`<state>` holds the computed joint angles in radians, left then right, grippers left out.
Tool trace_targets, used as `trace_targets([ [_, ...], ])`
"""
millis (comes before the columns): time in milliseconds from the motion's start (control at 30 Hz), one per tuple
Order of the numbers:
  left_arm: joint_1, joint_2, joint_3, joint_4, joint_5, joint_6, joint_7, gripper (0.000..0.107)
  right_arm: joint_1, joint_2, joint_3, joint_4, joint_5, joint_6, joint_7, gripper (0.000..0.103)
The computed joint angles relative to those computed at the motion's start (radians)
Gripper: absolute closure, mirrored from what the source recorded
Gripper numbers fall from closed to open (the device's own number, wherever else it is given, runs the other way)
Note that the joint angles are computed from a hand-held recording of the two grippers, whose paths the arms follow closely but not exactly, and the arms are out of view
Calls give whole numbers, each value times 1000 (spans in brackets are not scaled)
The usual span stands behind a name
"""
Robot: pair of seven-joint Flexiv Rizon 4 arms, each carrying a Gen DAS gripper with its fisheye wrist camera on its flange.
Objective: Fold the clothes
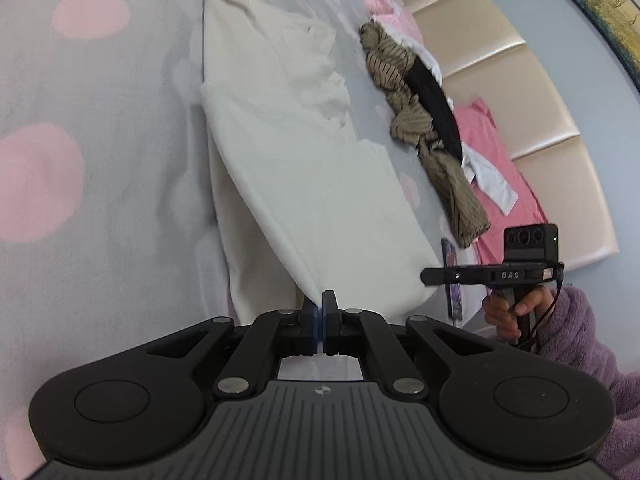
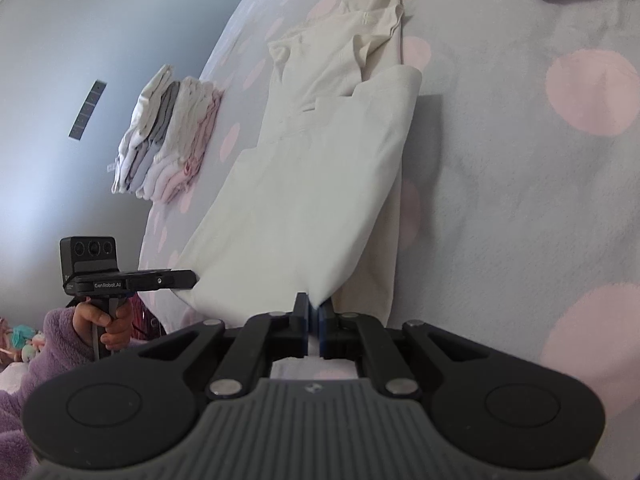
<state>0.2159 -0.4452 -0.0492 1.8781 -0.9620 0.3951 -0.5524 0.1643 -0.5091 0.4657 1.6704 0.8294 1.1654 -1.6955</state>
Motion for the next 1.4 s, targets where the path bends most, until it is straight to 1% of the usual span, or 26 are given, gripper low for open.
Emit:
trace_targets([
  [133,-14,-18,13,-13,92,-7,-43,107,31,4,-31,17,-61,-53,66,98],
  [300,-26,-40,12,-25,160,17,-65,107,59,-23,-49,25,-115,-51,122,98],
  [433,-26,-34,3,-22,176,31,-50,107,67,-29,-47,32,-154,-36,147,96],
  [467,-25,-31,1,-21,174,35,-44,106,74,-24,-51,37,-174,-28,154,94],
  [500,-25,-29,0,-20,172,38,-37,105,80,-18,-55,43,-194,-19,159,88],
  [533,-25,-26,-2,-19,168,44,-26,105,86,-12,-60,49,-213,-6,165,80],
  [600,-28,-27,-10,-17,149,68,0,103,90,-11,-62,56,-234,37,176,71],
  [667,-33,-36,-16,-31,143,82,8,102,98,-19,-73,54,-267,77,197,71],
  [767,-46,-50,-22,-60,150,115,4,96,123,-35,-105,48,-348,132,256,71],
  [800,-50,-55,-26,-68,148,131,4,96,133,-40,-120,45,-380,149,280,71],
  [933,-50,-83,-41,-121,153,147,-6,96,151,-71,-153,18,-482,205,339,71],
  [967,-51,-86,-41,-133,163,145,-13,96,150,-81,-155,9,-501,210,352,71],
  [1033,-45,-94,-31,-173,216,90,-51,96,149,-100,-158,-9,-540,219,376,71],
  [1067,-41,-97,-27,-192,241,56,-72,91,149,-109,-160,-18,-559,222,388,71],
  [1100,-36,-101,-22,-210,263,23,-90,80,149,-118,-163,-28,-578,226,400,71],
  [1167,-26,-97,-20,-198,259,4,-101,71,136,-139,-148,-48,-607,228,413,71],
  [1267,-15,-93,-14,-178,262,-27,-110,72,121,-160,-134,-61,-654,232,428,71],
  [1300,-12,-92,-11,-170,265,-37,-111,81,118,-166,-133,-64,-667,236,435,71],
  [1333,-14,-87,-6,-157,269,-30,-113,87,113,-172,-129,-68,-678,240,441,71],
  [1367,-13,-86,-1,-150,273,-36,-121,96,104,-180,-118,-74,-686,243,441,72],
  [1400,-12,-85,3,-144,278,-47,-136,101,94,-188,-108,-79,-693,245,441,72],
])
